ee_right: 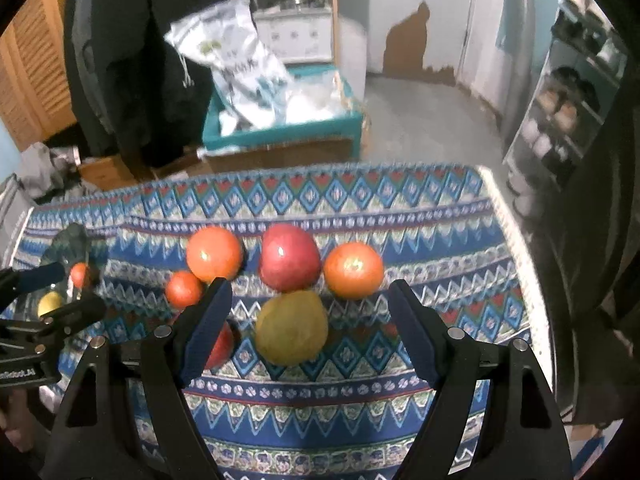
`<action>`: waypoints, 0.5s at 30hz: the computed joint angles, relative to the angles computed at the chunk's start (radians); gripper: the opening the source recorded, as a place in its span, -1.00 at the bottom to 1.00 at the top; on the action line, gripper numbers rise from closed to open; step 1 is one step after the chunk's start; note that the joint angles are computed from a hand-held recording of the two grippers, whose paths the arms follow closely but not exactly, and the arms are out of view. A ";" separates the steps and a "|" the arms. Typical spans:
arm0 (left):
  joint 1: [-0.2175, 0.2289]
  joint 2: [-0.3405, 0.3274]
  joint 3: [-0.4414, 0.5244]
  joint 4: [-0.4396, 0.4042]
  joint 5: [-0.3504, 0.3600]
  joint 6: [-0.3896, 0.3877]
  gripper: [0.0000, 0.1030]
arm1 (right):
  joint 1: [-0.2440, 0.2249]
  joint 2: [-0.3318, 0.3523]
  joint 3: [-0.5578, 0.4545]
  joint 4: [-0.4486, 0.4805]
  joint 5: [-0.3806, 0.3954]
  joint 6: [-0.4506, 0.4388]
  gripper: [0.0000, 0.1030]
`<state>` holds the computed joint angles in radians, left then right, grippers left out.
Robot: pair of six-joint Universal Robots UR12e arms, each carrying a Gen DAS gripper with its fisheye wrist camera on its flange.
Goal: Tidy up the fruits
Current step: 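Withdraw both open tools from the bowl back over the fruit cluster, then move the left tool onto a red apple while the right tool approaches a large yellow-green pear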
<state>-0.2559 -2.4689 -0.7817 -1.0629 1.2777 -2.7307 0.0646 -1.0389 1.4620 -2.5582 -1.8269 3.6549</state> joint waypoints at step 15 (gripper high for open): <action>-0.014 -0.069 0.070 -0.104 0.052 -0.006 0.69 | -0.030 0.086 -0.065 0.163 0.160 0.030 0.55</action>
<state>-0.2698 -2.5374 -0.7121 -1.1671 1.3299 -2.7369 0.0345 -0.9533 1.3966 -2.3951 -1.6664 3.6849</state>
